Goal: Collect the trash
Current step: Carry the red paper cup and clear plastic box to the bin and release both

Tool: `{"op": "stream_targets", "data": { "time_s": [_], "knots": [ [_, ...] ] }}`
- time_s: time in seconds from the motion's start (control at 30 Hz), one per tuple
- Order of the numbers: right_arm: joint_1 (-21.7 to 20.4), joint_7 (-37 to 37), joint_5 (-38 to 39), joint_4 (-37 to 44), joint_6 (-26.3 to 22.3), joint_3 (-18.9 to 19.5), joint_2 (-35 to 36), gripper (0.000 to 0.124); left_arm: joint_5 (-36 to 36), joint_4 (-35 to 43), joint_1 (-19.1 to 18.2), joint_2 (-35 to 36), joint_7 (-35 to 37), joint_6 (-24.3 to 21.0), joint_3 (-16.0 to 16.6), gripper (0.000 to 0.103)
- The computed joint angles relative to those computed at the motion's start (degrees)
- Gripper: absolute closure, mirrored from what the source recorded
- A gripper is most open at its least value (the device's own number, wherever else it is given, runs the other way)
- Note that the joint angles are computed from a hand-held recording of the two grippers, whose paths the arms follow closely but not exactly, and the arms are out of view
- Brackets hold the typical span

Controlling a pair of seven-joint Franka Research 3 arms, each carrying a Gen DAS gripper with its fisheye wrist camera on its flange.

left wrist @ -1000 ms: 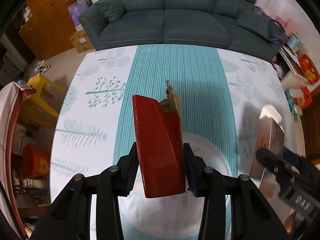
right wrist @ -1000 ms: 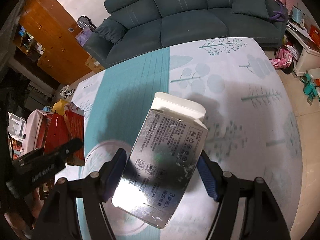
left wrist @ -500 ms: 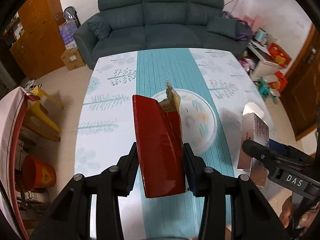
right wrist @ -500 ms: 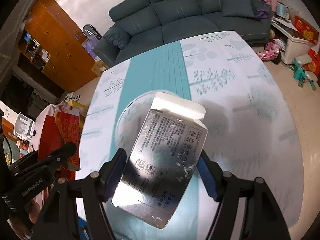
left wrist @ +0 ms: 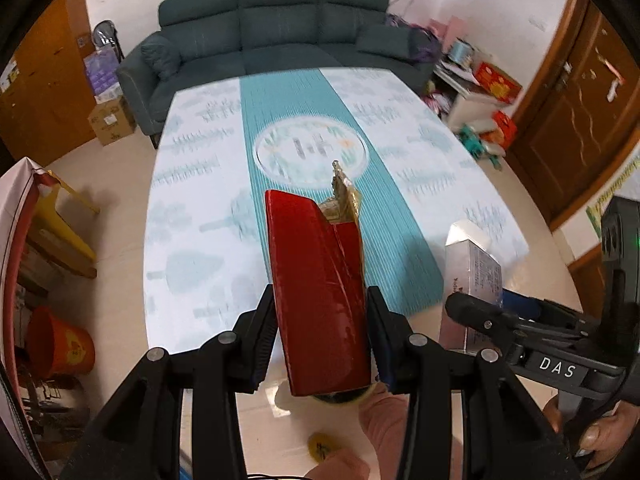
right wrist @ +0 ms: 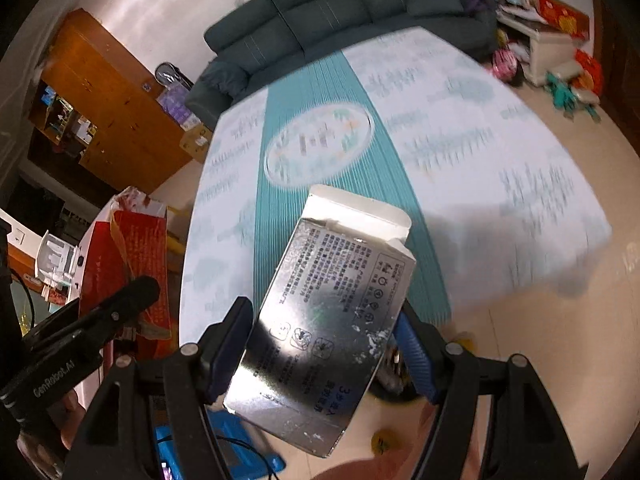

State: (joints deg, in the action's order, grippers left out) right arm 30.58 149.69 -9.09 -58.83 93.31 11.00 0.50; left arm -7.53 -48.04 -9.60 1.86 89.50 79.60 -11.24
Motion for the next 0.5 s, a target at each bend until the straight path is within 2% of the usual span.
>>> {"op": "stream_targets", "data": {
  "time_s": [0.17,0.3,0.5],
  "knots": [
    [-0.12,1.87,3.62,-9.74,0.11,1.54,-6.59,0.053,-4.46,-18.81,0.19,-12.23,1.6,2.89,1.71,0.062],
    [-1.35,2.39,7.28,-17.82,0.93,2.78,-11.22,0.053,-4.61,-29.44,-1.4,-18.73,0.72,4.62,2.08,0.062],
    [-3.67,-0.02,13.8,-32.44,6.11,3.06,-18.71,0.053,-5.17,-43.14,-4.11,-25.2,-2.63,8.66,1.97,0.061]
  ]
}}
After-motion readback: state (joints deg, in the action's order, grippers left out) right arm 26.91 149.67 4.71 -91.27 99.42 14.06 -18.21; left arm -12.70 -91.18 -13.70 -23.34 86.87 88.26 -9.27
